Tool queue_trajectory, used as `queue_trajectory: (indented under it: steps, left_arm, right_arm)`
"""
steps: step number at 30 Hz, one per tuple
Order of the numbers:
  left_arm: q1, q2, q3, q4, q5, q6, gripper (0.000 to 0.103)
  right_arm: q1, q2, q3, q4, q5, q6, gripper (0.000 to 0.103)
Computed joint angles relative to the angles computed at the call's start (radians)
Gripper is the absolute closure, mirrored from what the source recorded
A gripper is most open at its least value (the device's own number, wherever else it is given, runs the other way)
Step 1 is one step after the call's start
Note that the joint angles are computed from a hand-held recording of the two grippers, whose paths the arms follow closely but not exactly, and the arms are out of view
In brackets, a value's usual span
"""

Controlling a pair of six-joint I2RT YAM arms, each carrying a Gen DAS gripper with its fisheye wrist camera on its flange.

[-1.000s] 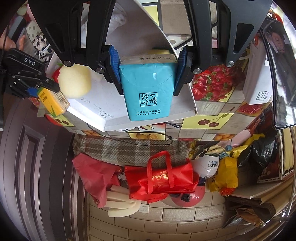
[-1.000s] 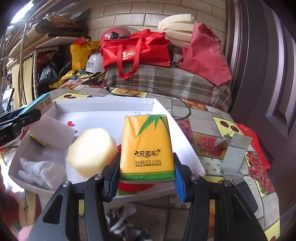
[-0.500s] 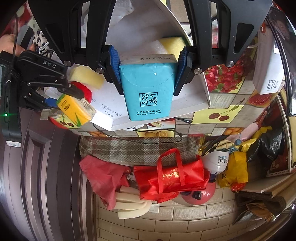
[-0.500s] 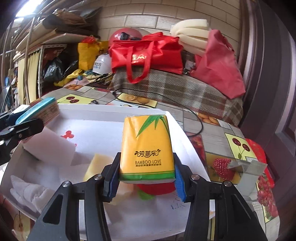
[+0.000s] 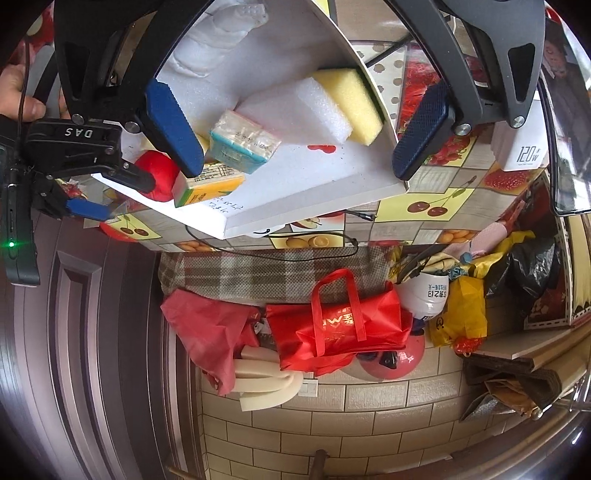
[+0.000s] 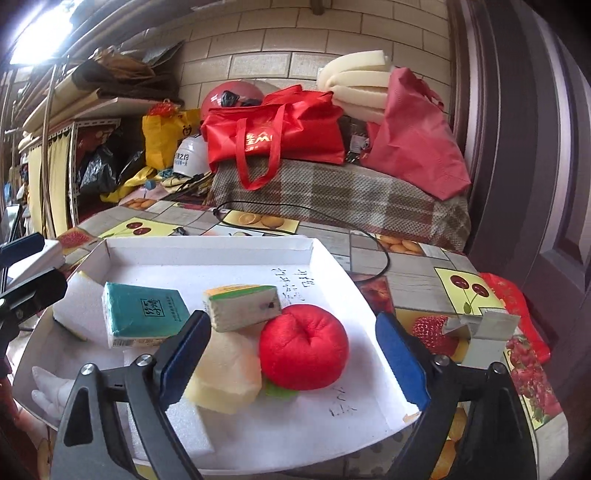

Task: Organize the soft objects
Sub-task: 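Carry both tissue packs over the tray and release them inside, then grasp the purple-blue hair ties with the left gripper while the right grasps the scarf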

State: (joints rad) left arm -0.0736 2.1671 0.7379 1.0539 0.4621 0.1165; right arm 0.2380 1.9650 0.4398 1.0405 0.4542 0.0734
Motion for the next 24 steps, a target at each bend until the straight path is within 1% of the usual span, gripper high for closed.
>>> queue_trajectory:
  steps: [1, 8, 13, 15, 17, 20, 22, 24]
  left_arm:
    - [0.001, 0.001, -0.001, 0.004, -0.002, -0.004, 0.000]
    - [0.007, 0.004, -0.018, 0.040, -0.013, -0.022, 0.000]
    - [0.028, -0.006, -0.039, 0.047, 0.012, -0.029, 0.000]
    - [0.037, -0.010, -0.052, 0.054, 0.028, -0.026, 0.000]
    - [0.047, -0.016, -0.067, 0.059, 0.053, -0.014, 0.000]
    - [0.063, -0.031, -0.107, 0.087, 0.084, 0.011, 0.000]
    - [0.072, -0.040, -0.143, 0.121, 0.104, 0.029, 0.000]
    - [0.082, -0.055, -0.174, 0.122, 0.139, 0.061, 0.000]
  right_arm:
    - [-0.007, -0.004, -0.012, 0.014, -0.003, 0.015, 0.000]
    - [-0.029, -0.031, -0.103, 0.091, -0.017, 0.075, 0.000]
    - [-0.028, -0.059, -0.192, 0.155, 0.001, 0.115, 0.000]
    - [-0.025, -0.079, -0.230, 0.162, 0.012, 0.135, 0.000]
    - [-0.015, -0.110, -0.258, 0.126, 0.026, 0.154, 0.000]
    - [-0.001, -0.171, -0.275, -0.008, 0.005, 0.188, 0.000]
    - [0.032, -0.187, -0.298, -0.016, 0.029, 0.195, 0.000]
    - [0.073, -0.185, -0.302, -0.016, 0.066, 0.187, 0.000]
